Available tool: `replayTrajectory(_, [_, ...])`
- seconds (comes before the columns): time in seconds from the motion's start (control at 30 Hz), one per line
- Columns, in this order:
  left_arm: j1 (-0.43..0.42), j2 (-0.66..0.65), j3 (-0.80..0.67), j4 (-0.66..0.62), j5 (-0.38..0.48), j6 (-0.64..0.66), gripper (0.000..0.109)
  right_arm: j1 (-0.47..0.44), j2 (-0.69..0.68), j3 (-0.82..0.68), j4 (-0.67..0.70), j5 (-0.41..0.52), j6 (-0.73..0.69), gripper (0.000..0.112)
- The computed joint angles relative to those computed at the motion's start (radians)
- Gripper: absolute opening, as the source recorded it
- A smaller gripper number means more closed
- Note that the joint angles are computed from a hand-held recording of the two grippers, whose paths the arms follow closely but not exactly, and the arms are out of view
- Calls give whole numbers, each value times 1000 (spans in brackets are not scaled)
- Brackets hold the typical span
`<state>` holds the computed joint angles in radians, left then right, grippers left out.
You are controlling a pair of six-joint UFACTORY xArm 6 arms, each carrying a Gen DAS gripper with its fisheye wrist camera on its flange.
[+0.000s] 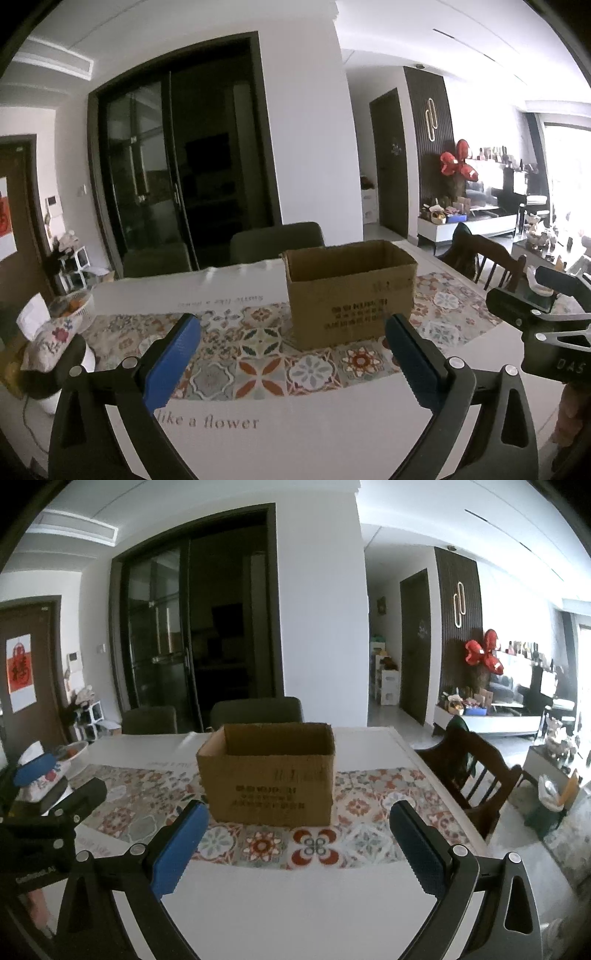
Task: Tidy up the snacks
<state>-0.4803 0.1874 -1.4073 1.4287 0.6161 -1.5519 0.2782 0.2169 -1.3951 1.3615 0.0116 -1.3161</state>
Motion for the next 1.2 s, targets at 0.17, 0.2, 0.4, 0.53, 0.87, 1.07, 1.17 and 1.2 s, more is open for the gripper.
replayTrajectory(0.17, [-20,-38,47,22,17,-28,103,9,-50,54,97,-15,-80,100])
replayTrajectory(0.2, [-25,-44,54,28,27,-34,103,10,-54,58,113,-16,-96,100])
replayTrajectory(0.4, [-37,-66,75,33,44,-49,103,16,-87,78,244,-36,-233,100])
replayTrajectory(0.53, [-42,-78,89,47,52,-58,103,16,-104,83,341,-40,-332,100])
replayTrajectory(0.87, [-49,-83,96,69,67,-70,103,15,-112,87,359,-46,-349,100])
replayTrajectory(1.07, [-50,-85,100,74,71,-72,103,16,-125,92,383,-53,-376,100])
replayTrajectory(1.17, [-52,-86,101,82,77,-79,103,18,-122,86,386,-62,-381,100])
replayTrajectory(1.2, [-52,-85,101,82,78,-78,103,19,-121,86,368,-64,-364,100])
